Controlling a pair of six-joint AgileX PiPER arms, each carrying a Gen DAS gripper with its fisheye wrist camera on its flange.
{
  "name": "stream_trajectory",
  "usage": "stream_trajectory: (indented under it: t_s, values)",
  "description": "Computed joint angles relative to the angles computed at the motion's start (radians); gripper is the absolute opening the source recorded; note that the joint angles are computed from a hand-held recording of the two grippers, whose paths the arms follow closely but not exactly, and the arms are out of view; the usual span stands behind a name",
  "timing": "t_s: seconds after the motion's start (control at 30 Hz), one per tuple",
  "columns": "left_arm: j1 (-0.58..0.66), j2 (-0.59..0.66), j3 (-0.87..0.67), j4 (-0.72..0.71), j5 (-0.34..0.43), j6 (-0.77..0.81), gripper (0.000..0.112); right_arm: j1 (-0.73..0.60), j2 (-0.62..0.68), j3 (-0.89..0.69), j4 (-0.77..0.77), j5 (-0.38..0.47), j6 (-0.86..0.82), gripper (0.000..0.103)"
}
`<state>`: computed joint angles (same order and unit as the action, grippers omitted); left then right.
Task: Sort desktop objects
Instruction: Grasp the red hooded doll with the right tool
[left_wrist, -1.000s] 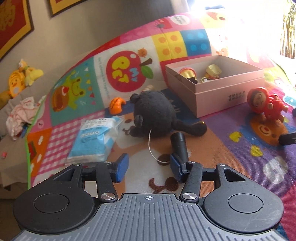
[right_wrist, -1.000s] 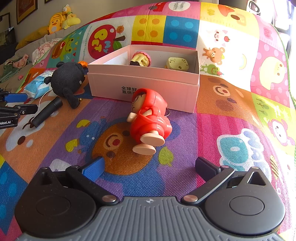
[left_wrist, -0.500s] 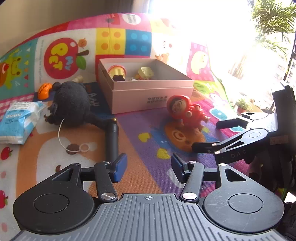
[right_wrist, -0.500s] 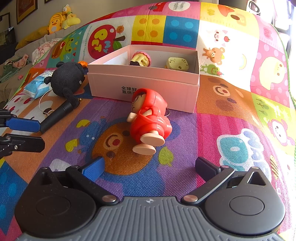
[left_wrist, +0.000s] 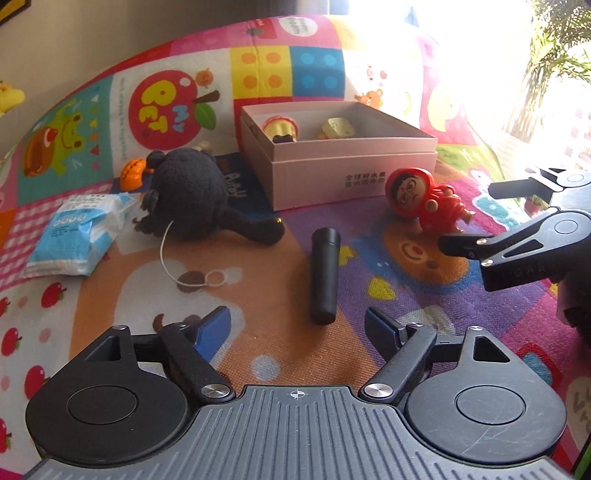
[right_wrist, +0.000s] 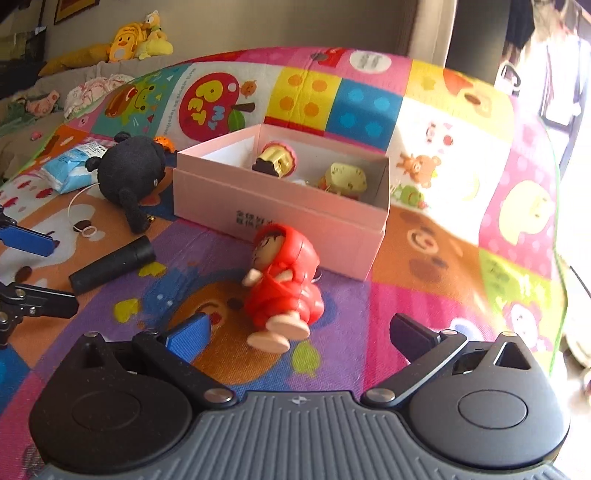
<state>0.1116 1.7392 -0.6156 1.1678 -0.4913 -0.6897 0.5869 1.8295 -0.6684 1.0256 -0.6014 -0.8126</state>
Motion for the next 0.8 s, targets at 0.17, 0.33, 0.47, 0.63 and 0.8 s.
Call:
stream_trajectory:
  t_s: [0.17,0.33,0.47,0.63,0.8]
  values:
    - [-0.018,0.005,0.014,-0.018,-0.029,0.014,0.09,-0.016,0.08,-0.151,0.141,0.067,-0.238,0.073]
    - [-0.023,0.0,0.034,-0.063,-0.039,0.074,0.092,-0.083,0.045,-0.189,0.253,0.225,-0.304,0.049]
    - [-0.021,0.005,0.028,-0.121,-0.021,0.141,0.092,-0.131,-0.046,-0.101,0.181,0.346,-0.193,0.049]
    - [0.003,0.006,0.004,-0.229,0.034,0.251,0.092,-0.104,-0.117,0.018,0.028,0.304,-0.033,0.053]
    - [0.009,0.027,-0.005,-0.497,0.043,0.535,0.098,-0.051,-0.123,0.047,0.003,0.223,-0.018,0.071]
